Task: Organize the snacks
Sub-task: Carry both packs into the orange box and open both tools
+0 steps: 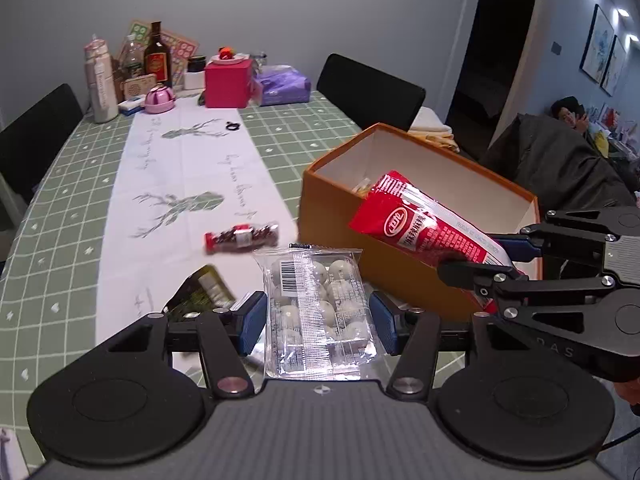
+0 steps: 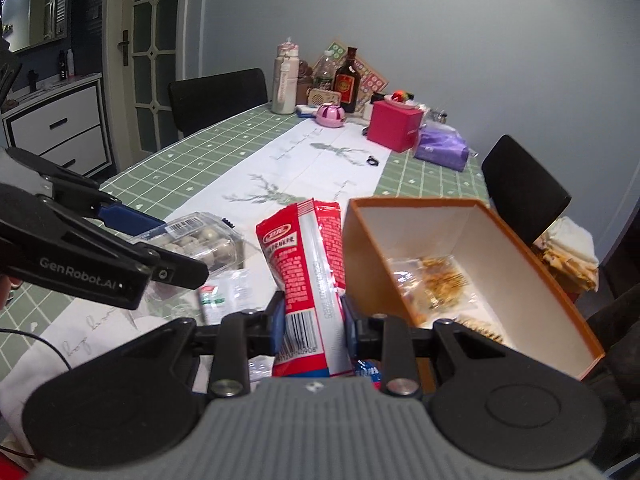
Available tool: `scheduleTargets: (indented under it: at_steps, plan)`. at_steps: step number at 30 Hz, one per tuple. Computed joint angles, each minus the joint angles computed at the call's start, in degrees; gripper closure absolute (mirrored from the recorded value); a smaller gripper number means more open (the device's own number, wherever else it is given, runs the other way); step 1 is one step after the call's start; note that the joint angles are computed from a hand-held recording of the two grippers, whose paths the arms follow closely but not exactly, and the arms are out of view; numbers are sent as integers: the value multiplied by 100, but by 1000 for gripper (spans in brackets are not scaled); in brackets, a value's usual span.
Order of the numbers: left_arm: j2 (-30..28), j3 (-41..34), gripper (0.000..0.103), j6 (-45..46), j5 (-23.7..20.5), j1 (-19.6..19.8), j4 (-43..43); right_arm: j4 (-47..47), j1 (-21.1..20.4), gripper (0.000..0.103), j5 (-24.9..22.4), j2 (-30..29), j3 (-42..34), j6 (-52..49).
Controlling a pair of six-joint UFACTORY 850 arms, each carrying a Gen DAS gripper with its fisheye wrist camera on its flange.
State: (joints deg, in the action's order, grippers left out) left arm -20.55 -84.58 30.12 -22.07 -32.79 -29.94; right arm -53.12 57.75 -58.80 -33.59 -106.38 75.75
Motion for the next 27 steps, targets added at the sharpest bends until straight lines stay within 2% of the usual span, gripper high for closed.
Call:
scheduleTargets:
  at_steps: [13,22,27]
  plan:
    - [-1095,-1719,41,-307,-476,-485,245,-93,-475,76,-82,772,922,363]
    - [-2355,-3529,42,-533,-1406,-605,267,324,-930,76,-46,950,1282,95]
    - [-3298,-4959,42,-956,-2064,-673,706,648,-1248,76,176,1013,1493,5]
